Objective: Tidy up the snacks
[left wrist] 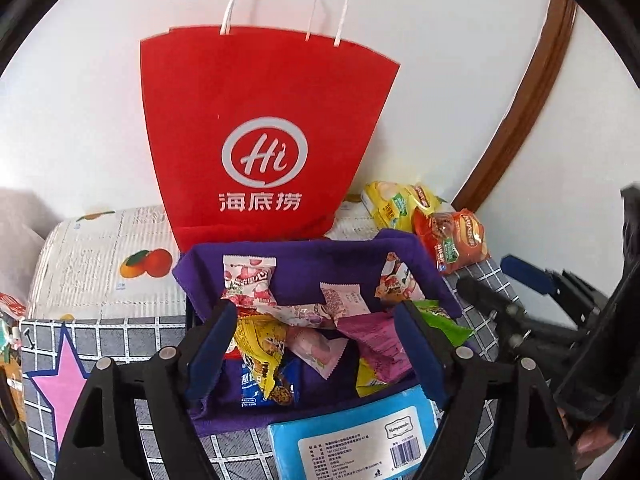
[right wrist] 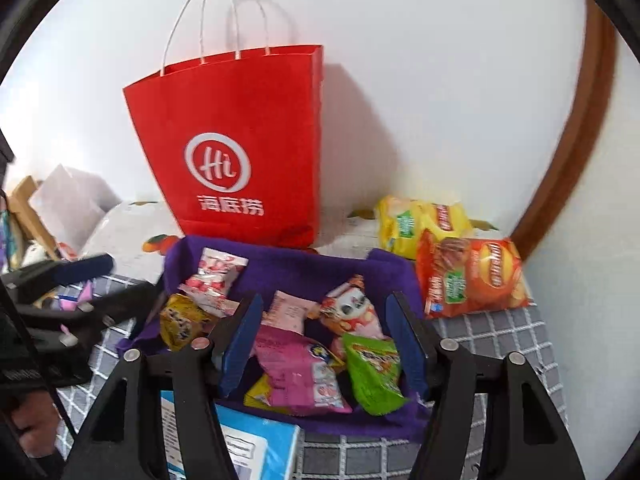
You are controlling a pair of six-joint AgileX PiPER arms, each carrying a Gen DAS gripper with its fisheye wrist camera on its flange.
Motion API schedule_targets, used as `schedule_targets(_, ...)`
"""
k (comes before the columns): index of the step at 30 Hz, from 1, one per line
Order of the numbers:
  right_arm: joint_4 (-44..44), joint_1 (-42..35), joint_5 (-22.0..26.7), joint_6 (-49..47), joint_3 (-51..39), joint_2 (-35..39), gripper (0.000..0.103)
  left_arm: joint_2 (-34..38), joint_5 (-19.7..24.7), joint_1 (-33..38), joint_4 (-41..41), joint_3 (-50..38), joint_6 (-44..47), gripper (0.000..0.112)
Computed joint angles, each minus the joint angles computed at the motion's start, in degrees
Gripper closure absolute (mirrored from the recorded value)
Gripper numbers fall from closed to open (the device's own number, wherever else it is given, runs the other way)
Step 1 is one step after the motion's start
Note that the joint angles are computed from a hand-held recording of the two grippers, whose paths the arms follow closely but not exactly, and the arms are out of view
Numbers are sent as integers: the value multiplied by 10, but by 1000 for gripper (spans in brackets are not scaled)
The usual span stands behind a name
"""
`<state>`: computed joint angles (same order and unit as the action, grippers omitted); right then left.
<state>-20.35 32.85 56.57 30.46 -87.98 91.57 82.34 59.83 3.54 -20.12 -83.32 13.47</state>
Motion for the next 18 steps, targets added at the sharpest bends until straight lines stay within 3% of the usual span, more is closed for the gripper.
schedule_targets(3,-11,10,17,23,21,-10,31,-6,5,-1,0,-5,5,26)
schedule_targets(10,58,-14,22,44,100,-86,24,-30,13,-17,34,-13,-16,21)
schedule_targets(18,-2,78,122,151,139,-187,24,-118,40,-56,83,5,-46,19)
